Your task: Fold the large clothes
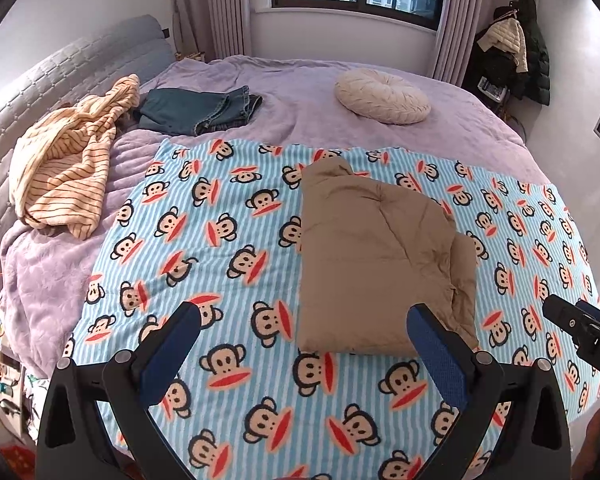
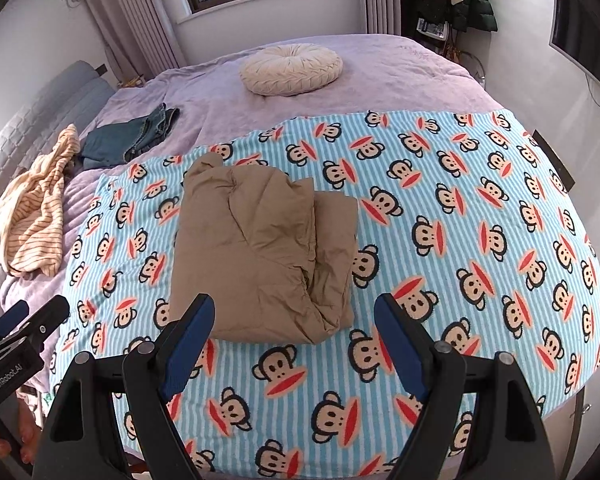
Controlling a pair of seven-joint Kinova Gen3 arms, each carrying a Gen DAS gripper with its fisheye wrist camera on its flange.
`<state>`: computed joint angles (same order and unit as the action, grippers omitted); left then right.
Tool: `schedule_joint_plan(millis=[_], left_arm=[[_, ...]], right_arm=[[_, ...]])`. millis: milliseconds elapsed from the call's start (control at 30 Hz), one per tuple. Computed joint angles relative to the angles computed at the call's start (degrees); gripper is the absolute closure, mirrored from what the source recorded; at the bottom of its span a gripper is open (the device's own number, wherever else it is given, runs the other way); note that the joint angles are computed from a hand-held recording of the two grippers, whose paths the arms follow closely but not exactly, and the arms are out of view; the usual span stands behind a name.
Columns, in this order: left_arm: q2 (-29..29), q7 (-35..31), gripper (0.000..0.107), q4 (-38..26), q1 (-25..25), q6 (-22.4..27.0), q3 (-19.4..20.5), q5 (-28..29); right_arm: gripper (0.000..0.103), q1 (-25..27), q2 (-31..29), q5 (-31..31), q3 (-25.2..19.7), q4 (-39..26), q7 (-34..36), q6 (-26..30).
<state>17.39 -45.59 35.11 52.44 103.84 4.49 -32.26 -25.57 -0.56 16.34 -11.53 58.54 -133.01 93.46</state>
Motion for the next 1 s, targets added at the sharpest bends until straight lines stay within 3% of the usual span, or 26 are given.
schedule_joint_plan(millis=[1000], left_arm=[[-0.2,0.2,0.004,-0.1,0.3,0.3,0.0,-0.3]], right_arm=[[0.019,-0.8,0.3,0.6,-0.3,-0.4,-0.9,0.4]])
